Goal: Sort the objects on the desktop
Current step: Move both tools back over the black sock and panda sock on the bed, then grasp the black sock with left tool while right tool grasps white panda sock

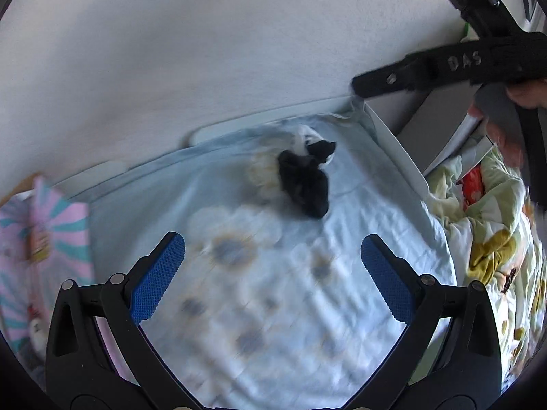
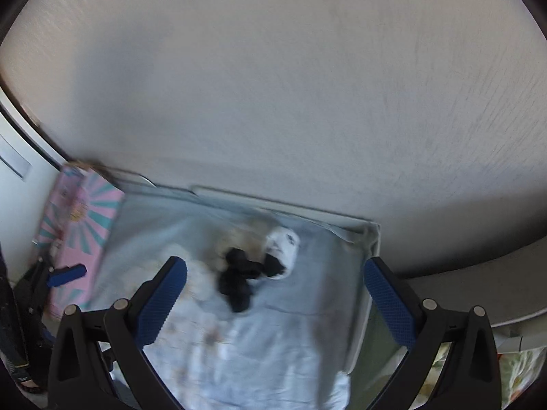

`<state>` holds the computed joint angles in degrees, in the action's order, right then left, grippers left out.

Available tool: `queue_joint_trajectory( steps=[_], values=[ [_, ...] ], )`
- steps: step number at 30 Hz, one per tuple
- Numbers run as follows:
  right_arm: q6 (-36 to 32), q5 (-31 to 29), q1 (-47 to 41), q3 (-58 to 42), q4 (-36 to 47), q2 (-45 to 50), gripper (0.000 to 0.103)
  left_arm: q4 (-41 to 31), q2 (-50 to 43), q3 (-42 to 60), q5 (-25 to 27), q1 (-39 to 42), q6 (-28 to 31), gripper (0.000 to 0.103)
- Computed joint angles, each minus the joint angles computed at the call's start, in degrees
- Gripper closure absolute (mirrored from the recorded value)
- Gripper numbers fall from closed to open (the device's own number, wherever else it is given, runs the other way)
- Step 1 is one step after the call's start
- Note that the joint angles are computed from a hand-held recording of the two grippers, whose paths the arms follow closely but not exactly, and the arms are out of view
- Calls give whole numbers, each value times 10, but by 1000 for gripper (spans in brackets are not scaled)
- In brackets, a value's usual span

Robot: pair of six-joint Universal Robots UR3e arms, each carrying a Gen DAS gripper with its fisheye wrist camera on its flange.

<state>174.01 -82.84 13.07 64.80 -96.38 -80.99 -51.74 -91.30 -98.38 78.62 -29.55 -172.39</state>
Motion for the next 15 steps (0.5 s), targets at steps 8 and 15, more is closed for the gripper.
queue_joint_trajectory(
  steps=[8, 15],
  values=[
    [11, 68, -38, 83, -93, 68, 17, 102, -187, 88, 35, -69, -79, 3],
    [28, 48, -13, 39, -85, 145, 41, 76, -254, 149, 31, -75, -93, 15]
  ],
)
